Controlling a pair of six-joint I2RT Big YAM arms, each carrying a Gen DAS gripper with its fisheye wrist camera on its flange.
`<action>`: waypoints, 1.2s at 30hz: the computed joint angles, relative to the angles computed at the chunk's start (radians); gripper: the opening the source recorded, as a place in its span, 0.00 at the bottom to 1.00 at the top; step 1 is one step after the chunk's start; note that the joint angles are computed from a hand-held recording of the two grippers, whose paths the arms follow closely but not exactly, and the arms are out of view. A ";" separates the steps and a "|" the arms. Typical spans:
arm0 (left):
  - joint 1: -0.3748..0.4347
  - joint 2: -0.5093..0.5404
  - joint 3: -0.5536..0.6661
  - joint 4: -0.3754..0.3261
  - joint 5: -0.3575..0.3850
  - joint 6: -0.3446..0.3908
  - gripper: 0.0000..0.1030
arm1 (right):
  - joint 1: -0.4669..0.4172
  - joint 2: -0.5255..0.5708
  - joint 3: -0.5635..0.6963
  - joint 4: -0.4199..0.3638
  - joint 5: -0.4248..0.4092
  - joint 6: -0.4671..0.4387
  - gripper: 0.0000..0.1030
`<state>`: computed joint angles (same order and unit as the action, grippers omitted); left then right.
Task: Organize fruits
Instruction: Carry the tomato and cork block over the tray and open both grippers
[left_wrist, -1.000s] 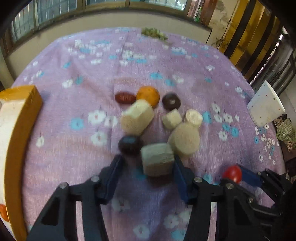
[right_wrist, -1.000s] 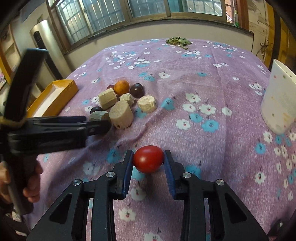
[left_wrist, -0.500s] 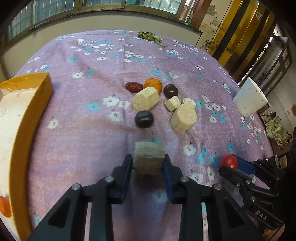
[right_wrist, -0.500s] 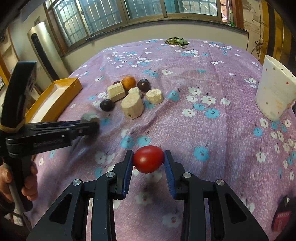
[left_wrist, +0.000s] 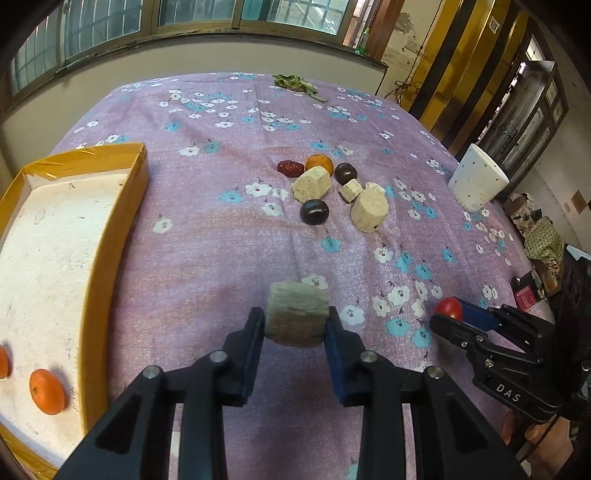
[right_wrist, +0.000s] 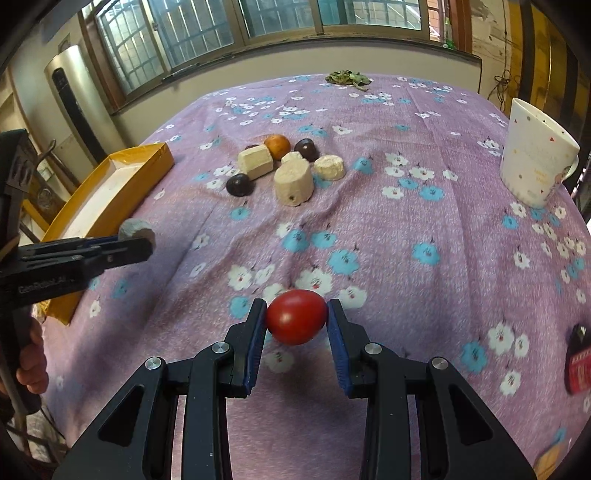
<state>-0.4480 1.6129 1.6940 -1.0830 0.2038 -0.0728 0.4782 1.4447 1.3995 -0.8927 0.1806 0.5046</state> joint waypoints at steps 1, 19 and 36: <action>0.004 -0.005 -0.004 0.001 0.006 0.004 0.34 | 0.005 0.004 0.006 -0.003 0.003 0.004 0.31; 0.179 -0.064 -0.024 0.008 0.058 0.049 0.34 | 0.126 0.246 0.372 -0.073 0.024 -0.084 0.31; 0.414 -0.002 0.024 -0.006 0.014 0.095 0.34 | 0.211 0.681 1.017 -0.277 -0.068 -0.220 0.31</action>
